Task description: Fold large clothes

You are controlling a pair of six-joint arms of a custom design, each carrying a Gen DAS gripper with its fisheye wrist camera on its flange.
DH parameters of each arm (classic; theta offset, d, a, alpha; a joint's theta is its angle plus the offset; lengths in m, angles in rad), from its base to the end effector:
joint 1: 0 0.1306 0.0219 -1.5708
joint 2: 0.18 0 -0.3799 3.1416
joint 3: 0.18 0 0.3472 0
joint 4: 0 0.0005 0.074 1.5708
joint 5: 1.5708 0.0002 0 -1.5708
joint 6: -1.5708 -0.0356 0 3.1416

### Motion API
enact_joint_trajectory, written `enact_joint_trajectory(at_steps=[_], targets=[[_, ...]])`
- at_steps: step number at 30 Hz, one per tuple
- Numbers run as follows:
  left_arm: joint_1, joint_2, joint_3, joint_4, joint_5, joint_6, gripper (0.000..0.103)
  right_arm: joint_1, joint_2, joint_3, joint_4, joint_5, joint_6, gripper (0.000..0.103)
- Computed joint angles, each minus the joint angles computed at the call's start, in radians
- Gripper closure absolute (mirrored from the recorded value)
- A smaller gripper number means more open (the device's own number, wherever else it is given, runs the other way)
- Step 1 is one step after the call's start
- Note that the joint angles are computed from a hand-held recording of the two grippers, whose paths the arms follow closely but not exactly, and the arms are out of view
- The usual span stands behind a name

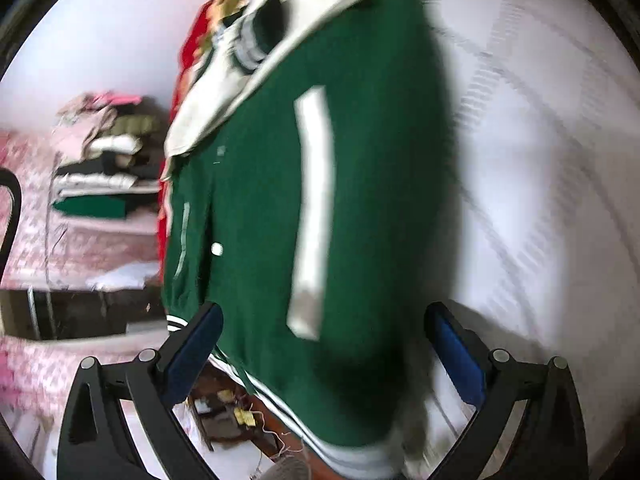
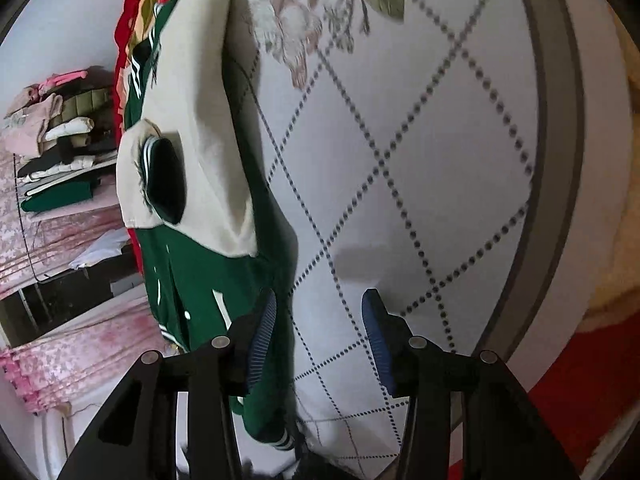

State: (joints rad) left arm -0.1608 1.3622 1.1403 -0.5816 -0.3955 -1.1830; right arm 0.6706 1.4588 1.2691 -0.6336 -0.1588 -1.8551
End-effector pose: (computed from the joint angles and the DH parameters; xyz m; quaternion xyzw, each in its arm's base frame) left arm 0.4204 -0.0548 0.3569 0.5084 0.7574 0.3384 0.2310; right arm 0.3593 0.2916 0.3640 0.4940 0.7861 0.3692 0.0400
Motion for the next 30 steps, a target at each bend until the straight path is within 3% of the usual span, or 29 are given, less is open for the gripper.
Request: enact_joint_trajectory(at_steps=[2, 3, 6, 9, 11, 14, 17, 18, 19, 22, 27, 30], targets=[[-0.004, 0.054, 0.062, -0.020, -0.033, 0.033, 0.000, 0.013, 0.013, -0.022, 0.085, -0.025, -0.018, 0.056], [0.010, 0.074, 0.125, -0.099, -0.021, 0.077, 0.000, 0.022, 0.029, -0.034, 0.154, -0.042, -0.037, 0.056], [0.074, 0.089, 0.273, -0.296, 0.083, 0.128, 0.000, 0.051, 0.110, -0.065, 0.456, -0.097, -0.106, 0.056], [0.135, 0.072, 0.348, -0.378, 0.147, 0.089, 0.000, 0.084, 0.228, -0.057, 0.746, -0.068, -0.189, 0.056], [0.167, 0.083, 0.403, -0.443, 0.155, 0.083, 0.000, 0.099, 0.298, -0.025, 0.868, -0.035, -0.223, 0.056], [0.197, 0.106, 0.464, -0.529, 0.142, 0.081, 0.000, 0.119, 0.367, 0.053, 0.939, -0.040, -0.213, 0.057], [0.221, 0.099, 0.470, -0.570, 0.119, 0.068, 0.000, 0.150, 0.415, 0.149, 0.914, -0.140, -0.180, 0.057], [0.232, 0.089, 0.460, -0.570, 0.113, 0.051, 0.000, 0.156, 0.419, 0.169, 0.875, -0.176, -0.169, 0.057], [0.243, 0.074, 0.442, -0.564, 0.113, 0.027, 0.000, 0.172, 0.417, 0.198, 0.787, -0.227, -0.135, 0.057], [0.275, 0.057, 0.408, -0.538, 0.107, -0.050, 0.000, 0.210, 0.398, 0.209, 0.669, -0.286, -0.117, 0.057], [0.272, 0.030, 0.354, -0.509, 0.126, -0.065, 0.000, 0.237, 0.311, 0.139, 0.619, -0.238, -0.138, 0.057], [0.224, -0.020, 0.243, -0.393, 0.121, -0.083, 0.000, 0.239, 0.204, 0.049, 0.566, -0.140, -0.171, 0.057]])
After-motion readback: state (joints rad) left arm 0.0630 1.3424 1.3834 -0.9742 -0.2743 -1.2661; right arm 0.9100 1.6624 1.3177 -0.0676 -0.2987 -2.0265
